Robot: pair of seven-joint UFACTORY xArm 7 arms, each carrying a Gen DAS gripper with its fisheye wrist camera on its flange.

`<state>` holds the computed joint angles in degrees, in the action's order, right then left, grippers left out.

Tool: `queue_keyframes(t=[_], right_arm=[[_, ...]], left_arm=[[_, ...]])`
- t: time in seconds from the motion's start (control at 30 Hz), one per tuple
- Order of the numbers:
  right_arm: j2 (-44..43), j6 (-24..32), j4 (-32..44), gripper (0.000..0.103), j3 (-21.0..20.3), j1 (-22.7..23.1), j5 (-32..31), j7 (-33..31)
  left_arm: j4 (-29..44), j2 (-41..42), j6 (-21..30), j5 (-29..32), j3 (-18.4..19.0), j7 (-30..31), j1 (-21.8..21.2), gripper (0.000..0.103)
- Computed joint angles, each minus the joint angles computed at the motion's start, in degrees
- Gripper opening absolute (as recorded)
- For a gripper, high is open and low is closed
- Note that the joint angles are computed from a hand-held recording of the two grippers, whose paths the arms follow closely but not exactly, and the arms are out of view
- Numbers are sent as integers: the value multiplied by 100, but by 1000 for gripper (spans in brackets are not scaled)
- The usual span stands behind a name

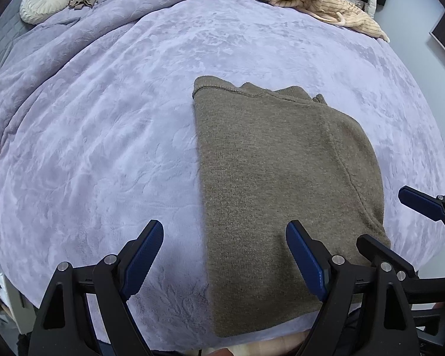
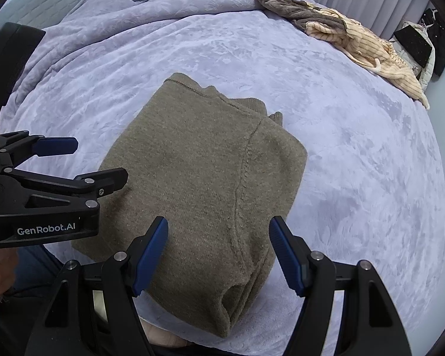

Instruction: Fold small clothes

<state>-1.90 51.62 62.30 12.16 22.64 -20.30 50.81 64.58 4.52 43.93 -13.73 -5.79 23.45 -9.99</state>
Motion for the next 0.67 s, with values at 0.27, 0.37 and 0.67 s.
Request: queue_keyframes(t=[0.27, 0.37, 0.67], right_arm=[[-23, -39, -30, 74, -3, -10, -2, -11], [-50, -63, -46, 74, -9, -21, 13, -16], [-123, -147, -139, 74, 1, -59, 57, -40]], left_arm=[[-11, 14, -18, 84, -10, -100, -21, 86], [-25, 7, -35, 124, -14, -130, -32, 86], [-139, -97, -128, 181, -17, -170, -61, 86]])
